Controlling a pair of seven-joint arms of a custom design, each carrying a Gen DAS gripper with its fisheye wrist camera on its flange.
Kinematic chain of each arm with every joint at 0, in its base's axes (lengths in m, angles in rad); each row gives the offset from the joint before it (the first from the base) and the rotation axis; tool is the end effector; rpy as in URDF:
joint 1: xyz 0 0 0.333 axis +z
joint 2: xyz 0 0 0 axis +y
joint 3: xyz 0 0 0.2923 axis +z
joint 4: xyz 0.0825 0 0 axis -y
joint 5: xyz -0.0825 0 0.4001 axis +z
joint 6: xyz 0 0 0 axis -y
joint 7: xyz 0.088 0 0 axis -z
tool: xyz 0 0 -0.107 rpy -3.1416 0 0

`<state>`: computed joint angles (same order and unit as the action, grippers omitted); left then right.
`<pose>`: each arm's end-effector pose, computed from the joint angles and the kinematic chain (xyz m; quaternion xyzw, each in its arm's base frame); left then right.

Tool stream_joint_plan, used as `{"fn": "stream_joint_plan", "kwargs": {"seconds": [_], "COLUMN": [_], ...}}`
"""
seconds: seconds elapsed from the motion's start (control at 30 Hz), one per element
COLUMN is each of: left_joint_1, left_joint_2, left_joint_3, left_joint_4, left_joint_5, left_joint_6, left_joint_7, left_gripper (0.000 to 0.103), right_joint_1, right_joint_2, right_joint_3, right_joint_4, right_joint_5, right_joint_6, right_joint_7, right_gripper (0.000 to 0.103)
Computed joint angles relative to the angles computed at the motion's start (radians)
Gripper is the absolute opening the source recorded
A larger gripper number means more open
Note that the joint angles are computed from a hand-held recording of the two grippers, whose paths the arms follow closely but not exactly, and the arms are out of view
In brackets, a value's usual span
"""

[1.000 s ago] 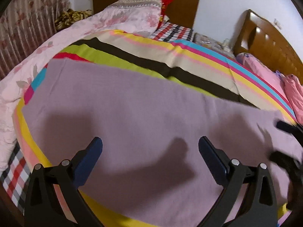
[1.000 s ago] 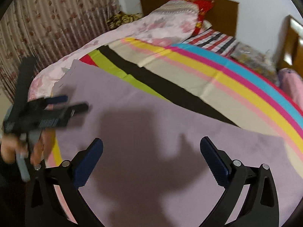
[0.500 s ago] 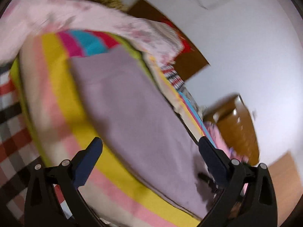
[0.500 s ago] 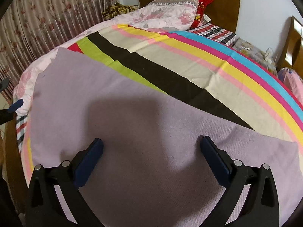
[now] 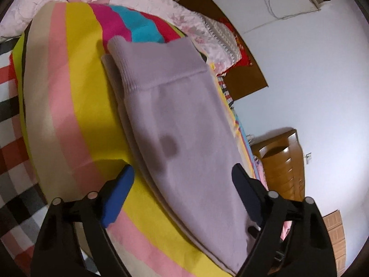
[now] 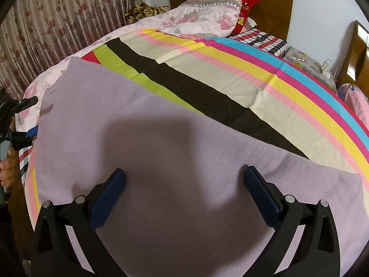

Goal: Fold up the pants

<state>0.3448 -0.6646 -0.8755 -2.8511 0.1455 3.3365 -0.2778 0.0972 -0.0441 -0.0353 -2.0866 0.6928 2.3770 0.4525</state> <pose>0.3607 -0.2097 0.3893 -0.8412 0.2359 -0.4802 0.0784 0.5813 0.0426 0.4503 -0.8703 0.3787 -0.0818 0.3041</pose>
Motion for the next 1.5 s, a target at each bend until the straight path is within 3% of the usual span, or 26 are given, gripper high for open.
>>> {"fn": "stream_joint_plan", "kwargs": {"seconds": [0.03, 0.1, 0.17, 0.2, 0.23, 0.33, 0.43, 0.53, 0.63, 0.8, 0.97, 1.13, 1.3, 1.4, 1.47, 1.5], "left_joint_1": [0.011, 0.036, 0.093, 0.119, 0.128, 0.118, 0.133, 0.079, 0.031, -0.001, -0.008, 0.017, 0.001, -0.006, 0.023, 0.056], "left_joint_2": [0.016, 0.041, 0.063, 0.063, 0.062, 0.099, 0.085, -0.024, -0.09, -0.087, -0.043, -0.03, -0.002, 0.028, 0.067, 0.112], "left_joint_3": [0.005, 0.004, -0.033, -0.055, -0.061, -0.027, -0.057, -0.053, -0.012, 0.054, 0.096, 0.068, 0.073, 0.057, 0.005, -0.053], "left_joint_4": [0.001, -0.001, -0.017, -0.026, -0.029, -0.025, -0.039, -0.017, 0.026, 0.099, 0.175, 0.245, 0.326, 0.414, 0.511, 0.595], "left_joint_5": [0.008, 0.005, -0.031, -0.057, -0.074, -0.073, -0.112, -0.119, -0.049, 0.057, 0.141, 0.217, 0.292, 0.35, 0.423, 0.475], "left_joint_6": [0.009, 0.045, 0.136, 0.166, 0.172, 0.164, 0.178, 0.001, -0.143, -0.251, -0.319, -0.389, -0.477, -0.553, -0.588, -0.63], "left_joint_7": [0.01, 0.025, 0.038, 0.043, 0.054, 0.119, 0.166, 0.211, 0.235, 0.28, 0.293, 0.242, 0.234, 0.247, 0.262, 0.282], "left_gripper": [0.073, 0.07, 0.069, 0.063, 0.05, 0.023, 0.012, 0.011, 0.011, 0.01, 0.01, 0.01, 0.01, 0.01, 0.01, 0.01], "right_joint_1": [0.0, 0.0, 0.0, 0.0, 0.0, 0.0, 0.002, 0.01, 0.039, 0.097, 0.123, 0.12, 0.091, 0.04, -0.018, -0.042], "right_joint_2": [0.0, 0.0, 0.0, 0.0, 0.0, 0.0, -0.008, -0.04, -0.095, -0.135, -0.15, -0.016, 0.059, -0.025, -0.089, -0.103], "right_joint_3": [0.0, 0.001, 0.001, 0.001, 0.001, 0.001, 0.003, 0.0, 0.011, 0.052, 0.027, 0.031, 0.047, 0.001, -0.068, -0.095], "right_joint_4": [0.0, 0.0, 0.0, 0.0, -0.001, -0.001, -0.01, -0.026, -0.067, -0.108, -0.114, 0.025, 0.139, 0.103, 0.065, 0.057], "right_joint_5": [-0.002, -0.002, -0.002, -0.004, -0.005, -0.006, -0.011, 0.012, 0.027, -0.082, -0.058, -0.022, -0.086, 0.06, 0.219, 0.269], "right_joint_6": [0.002, 0.003, 0.003, 0.004, 0.005, 0.006, 0.018, -0.027, -0.059, -0.063, -0.063, -0.059, -0.165, -0.249, -0.313, -0.34], "right_joint_7": [0.0, 0.0, 0.0, 0.001, 0.001, 0.001, 0.002, -0.051, -0.15, -0.169, -0.215, -0.099, -0.027, -0.081, -0.088, -0.083], "right_gripper": [0.099, 0.099, 0.099, 0.099, 0.099, 0.099, 0.099, 0.099, 0.099, 0.099, 0.099, 0.099, 0.098, 0.098, 0.099, 0.099]}}
